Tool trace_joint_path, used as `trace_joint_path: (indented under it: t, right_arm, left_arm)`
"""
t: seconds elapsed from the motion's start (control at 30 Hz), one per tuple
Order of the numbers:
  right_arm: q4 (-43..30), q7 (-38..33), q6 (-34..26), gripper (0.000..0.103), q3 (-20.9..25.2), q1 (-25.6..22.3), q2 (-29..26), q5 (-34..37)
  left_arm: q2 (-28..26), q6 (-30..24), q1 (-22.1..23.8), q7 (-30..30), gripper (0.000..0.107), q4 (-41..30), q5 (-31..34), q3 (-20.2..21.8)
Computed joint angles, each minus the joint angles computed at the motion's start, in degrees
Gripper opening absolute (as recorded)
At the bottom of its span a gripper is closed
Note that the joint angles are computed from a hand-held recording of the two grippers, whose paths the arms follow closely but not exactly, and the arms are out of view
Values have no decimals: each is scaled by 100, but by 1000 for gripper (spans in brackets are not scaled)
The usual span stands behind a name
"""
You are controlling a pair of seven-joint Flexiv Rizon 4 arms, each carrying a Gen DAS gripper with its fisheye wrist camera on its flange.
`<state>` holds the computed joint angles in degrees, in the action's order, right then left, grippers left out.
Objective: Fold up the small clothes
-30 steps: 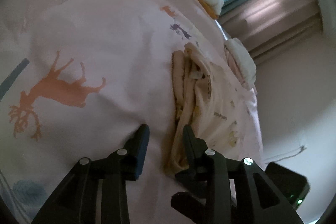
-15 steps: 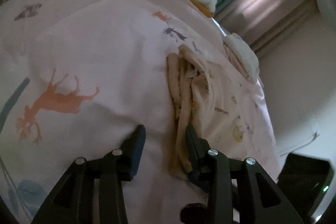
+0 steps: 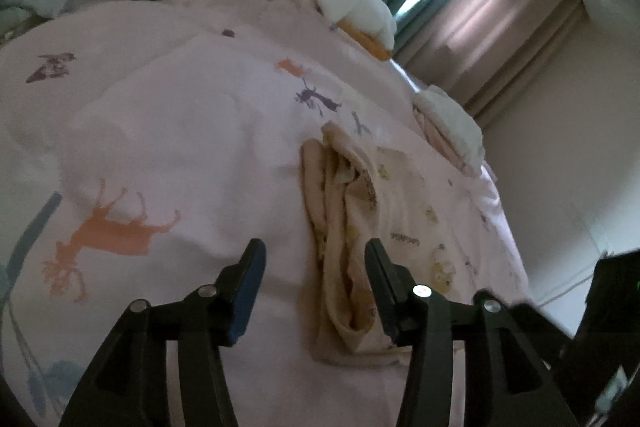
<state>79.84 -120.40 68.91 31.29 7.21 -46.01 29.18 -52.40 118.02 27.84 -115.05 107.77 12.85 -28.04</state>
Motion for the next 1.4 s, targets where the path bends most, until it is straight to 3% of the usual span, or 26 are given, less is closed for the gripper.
trace_joint_path:
  t: [0.17,0.23,0.27,0.4,0.47,0.63,0.77,0.87,1.0,1.07,1.27,1.4]
  right_arm:
    - [-242,268,110,97,-295,35,-158,-153]
    - [-369,553,105,99,-457,80,-272,-256]
    - [-468,705,65,99,-508,77,-362,-298]
    - [-968,1103,-278,98,-381,-170,-798,-202]
    - [-1338,1322,-669,99,-331,-262,-1074,-130]
    - [-1496,816,-904,100,-119,-432,-1193,232]
    - [-1443,600,-694,99,-190,-314,-1166,394]
    - [-1719,382,-1020,86,83,-488,-1366,657]
    - [-1955,378,-1304,75,-53,-360,-1445,830]
    - [-2020,385,-1360,72,-150,-276,-1455,867]
    - [-2067,627,-1348,44,-394,-118,-1466,829]
    - [-2043,635,-1300,36,-405,-135,-1473,856]
  left_arm:
    - [-233,-654,411,279,56,-190,159,-584]
    - [-352,-644,517,395,56,-167,62,-764]
    - [-550,-681,714,462,56,-214,115,-1052]
    - [-1185,-963,1302,840,58,-316,213,-1935]
    - [-1299,-1150,1365,1040,60,-377,95,-2116]
    - [-945,-1152,891,1286,63,-439,-468,-1711]
    - [-1085,-1248,792,1455,64,-650,-629,-1826]
    - [-1056,-1464,667,1683,64,-802,-799,-1795]
    - [-972,-1481,490,1827,64,-856,-1063,-1679]
    - [-837,-1457,313,1816,62,-860,-1214,-1454]
    - [-420,-1392,-520,1764,50,-1009,-1589,-462]
    - [-524,-1068,-622,1713,41,-1069,-1564,-386]
